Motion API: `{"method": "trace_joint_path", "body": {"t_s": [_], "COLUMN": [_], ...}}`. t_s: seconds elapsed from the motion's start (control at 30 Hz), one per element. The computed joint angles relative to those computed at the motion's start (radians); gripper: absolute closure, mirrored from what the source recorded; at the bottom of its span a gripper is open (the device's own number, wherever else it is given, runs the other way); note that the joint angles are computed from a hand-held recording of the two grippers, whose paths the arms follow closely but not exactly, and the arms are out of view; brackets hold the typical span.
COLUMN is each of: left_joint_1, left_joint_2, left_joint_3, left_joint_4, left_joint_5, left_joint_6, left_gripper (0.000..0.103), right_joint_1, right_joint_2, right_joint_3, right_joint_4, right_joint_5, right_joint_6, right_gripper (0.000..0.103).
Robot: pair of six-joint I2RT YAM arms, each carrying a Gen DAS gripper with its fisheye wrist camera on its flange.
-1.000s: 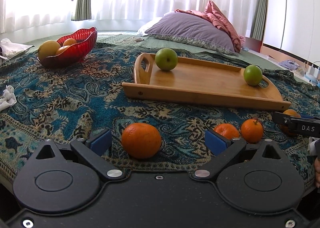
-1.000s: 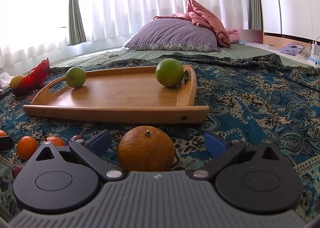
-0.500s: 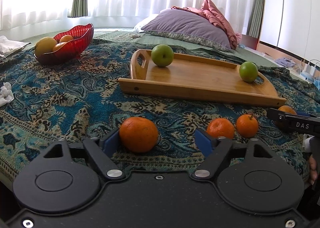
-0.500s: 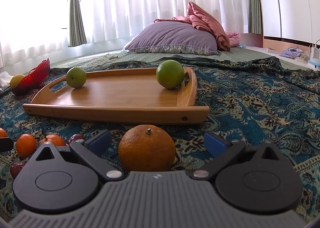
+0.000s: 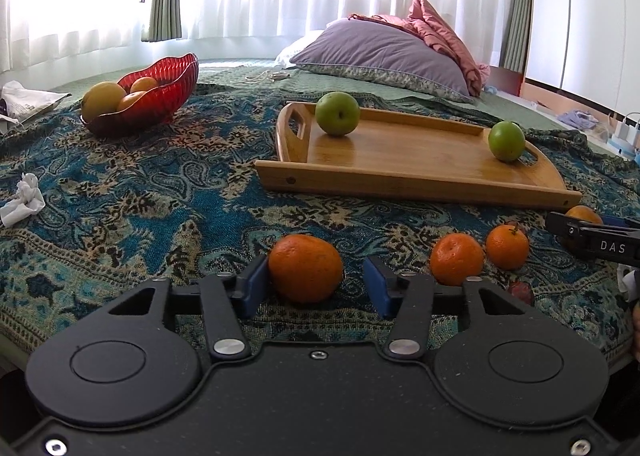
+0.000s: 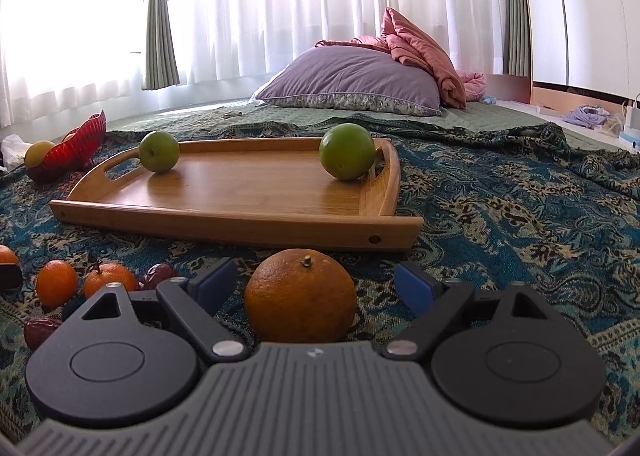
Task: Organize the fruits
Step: 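Grasp a tangerine with the left gripper while the right gripper grasps the large dull orange, then carry the tangerine and the large orange over the wooden tray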
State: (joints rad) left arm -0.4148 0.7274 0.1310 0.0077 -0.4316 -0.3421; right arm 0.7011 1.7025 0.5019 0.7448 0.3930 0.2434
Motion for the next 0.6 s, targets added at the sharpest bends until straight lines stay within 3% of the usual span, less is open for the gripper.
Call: {"method": "trace_joint_path", "body": {"t_s": [0.27,0.6], "left_joint_1": [0.015,0.008], "left_joint_2": [0.016,0.029], "left_joint_3": [0.003,-0.001], "left_joint_4": [0.030,0.059], "left_joint_5": [0.004,-0.004], "left_joint_6": [0.032,0.045], "left_gripper": [0.066,0.067], "right_joint_1": [0.015,0.055], "right_joint_2": [-0.036,-0.045], "right_joint_3": [-0.008,-0.022], "right_joint_4": [-0.028,-0.040], "right_joint_5": [0.012,0.056], "right_joint_6": [0.008,0.017], "right_gripper": [0.026,0.047]}}
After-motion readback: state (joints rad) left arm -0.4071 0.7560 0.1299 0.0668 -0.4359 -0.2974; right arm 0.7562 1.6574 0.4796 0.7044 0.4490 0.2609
